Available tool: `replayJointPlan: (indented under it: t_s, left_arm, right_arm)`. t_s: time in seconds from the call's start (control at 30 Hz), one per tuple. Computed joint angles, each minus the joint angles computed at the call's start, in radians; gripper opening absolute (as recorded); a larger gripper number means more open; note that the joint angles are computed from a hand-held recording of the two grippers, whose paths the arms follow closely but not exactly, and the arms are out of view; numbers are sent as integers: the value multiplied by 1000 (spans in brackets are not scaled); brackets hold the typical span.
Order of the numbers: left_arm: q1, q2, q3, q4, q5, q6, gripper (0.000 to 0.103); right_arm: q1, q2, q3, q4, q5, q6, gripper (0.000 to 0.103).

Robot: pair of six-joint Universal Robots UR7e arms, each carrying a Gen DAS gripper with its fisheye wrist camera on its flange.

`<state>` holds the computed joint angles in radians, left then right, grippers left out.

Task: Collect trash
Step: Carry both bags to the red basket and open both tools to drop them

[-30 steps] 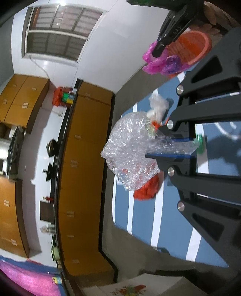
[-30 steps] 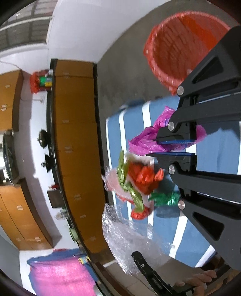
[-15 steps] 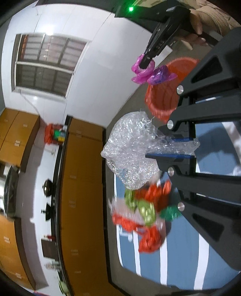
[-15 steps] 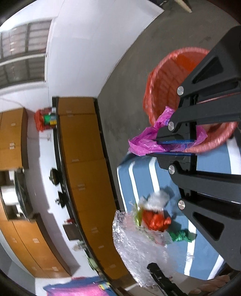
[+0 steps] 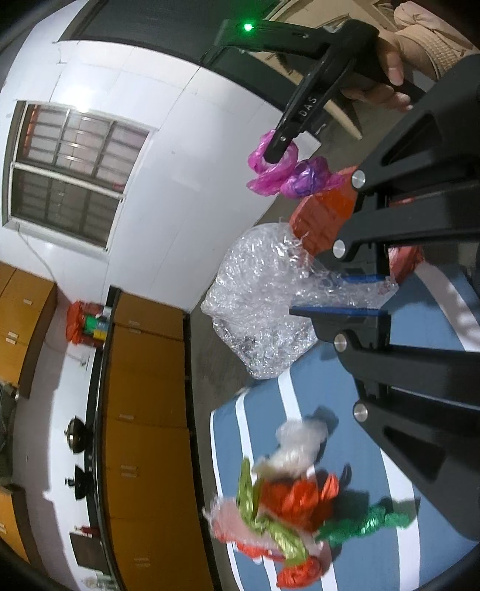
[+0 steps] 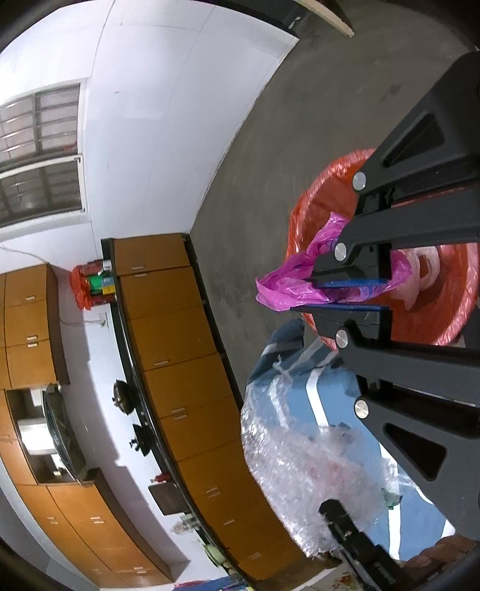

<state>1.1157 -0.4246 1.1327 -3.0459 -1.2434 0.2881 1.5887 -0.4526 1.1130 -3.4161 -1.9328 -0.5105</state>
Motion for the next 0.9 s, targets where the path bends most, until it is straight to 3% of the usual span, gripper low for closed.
replayJointPlan:
  t_s: [0.4, 0.9]
  left_arm:
    - [-5, 88, -117, 96, -58, 14, 11]
    - [-3, 212, -323, 246, -81, 21, 12]
  right_arm:
    - [-22, -20, 13, -14, 9, 39, 7]
    - [-36, -12, -12, 6, 22, 79, 7]
